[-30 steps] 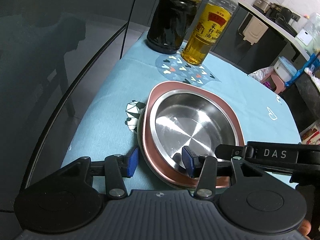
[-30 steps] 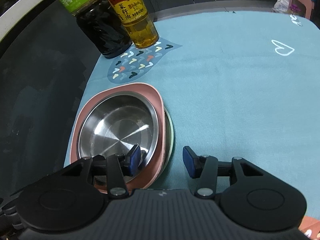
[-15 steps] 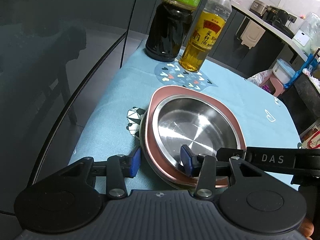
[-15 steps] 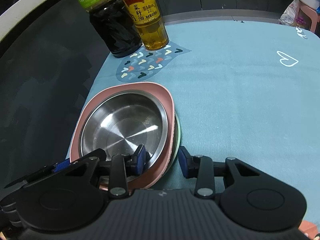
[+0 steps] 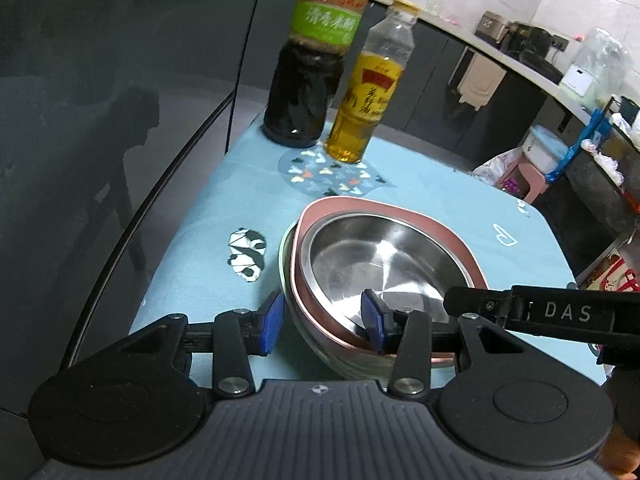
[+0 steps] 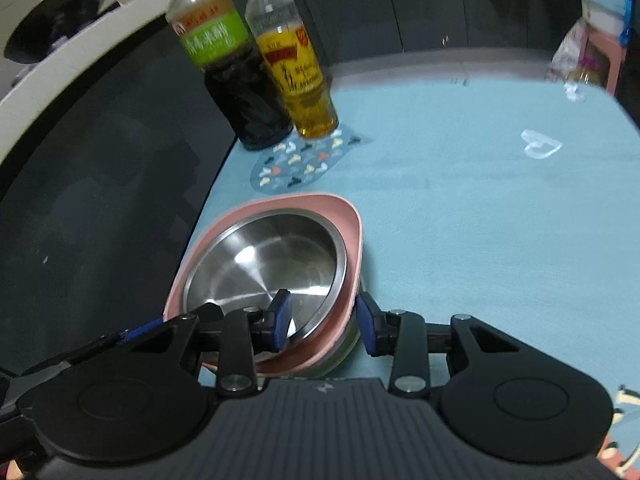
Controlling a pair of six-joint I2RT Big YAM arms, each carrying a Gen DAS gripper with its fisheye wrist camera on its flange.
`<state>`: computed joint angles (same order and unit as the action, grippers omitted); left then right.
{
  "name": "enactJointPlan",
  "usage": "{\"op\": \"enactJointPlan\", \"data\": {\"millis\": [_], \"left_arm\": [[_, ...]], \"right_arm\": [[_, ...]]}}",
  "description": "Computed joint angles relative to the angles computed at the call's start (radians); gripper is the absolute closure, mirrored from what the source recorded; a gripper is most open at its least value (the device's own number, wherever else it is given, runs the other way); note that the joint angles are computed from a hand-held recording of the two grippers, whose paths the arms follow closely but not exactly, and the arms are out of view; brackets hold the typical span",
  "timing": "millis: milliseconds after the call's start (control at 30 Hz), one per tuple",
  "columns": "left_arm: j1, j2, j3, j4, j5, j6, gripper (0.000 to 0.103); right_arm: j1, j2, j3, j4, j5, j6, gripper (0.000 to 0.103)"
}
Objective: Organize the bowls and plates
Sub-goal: 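Lift the stacked dishes with both grippers and lower them onto the black plate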
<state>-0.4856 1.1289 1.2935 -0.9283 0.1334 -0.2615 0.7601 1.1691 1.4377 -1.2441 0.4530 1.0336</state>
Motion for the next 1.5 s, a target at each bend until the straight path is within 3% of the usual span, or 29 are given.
{"op": "enactJointPlan", "data": {"millis": [100,233,300,600,767,933,1033,1500], "left_arm": [[-0.002,0.024,0.007,-0.037,-0.011,-0.014,0.063],[0.023,0.056,0.002,-0.072,0.014,-0.046,0.066],[0.035,0.048,-0.015,-0.051,0.035,-0.045,0.065],[0.053,0.073,0.007,-0.074,0.048,-0.051,0.060],[0.043,0.083,0.012,-0.067,0.032,-0.030,0.060],[0.019,0.074,-0.001,-0.043,0.000,0.006,0.062],[0.007,0.061,-0.008,-0.030,-0.027,0.025,0.062],[-0.008,-0.011,0.006,-0.032,-0.012,0.017,0.062]], "right_arm": [[0.009,-0.008,-0.006,-0.011,0.007,0.003,0.068],[-0.042,0.009,-0.024,0.001,-0.092,0.015,0.068],[-0.054,0.010,-0.039,0.017,-0.115,0.011,0.068],[-0.100,-0.007,-0.073,0.042,-0.167,0.051,0.065],[-0.137,-0.006,-0.102,0.082,-0.267,0.059,0.065],[-0.142,-0.002,-0.104,0.111,-0.282,0.033,0.068],[-0.120,0.018,-0.078,0.080,-0.233,0.013,0.069],[-0.039,-0.043,-0.055,0.046,-0.098,0.043,0.070]]}}
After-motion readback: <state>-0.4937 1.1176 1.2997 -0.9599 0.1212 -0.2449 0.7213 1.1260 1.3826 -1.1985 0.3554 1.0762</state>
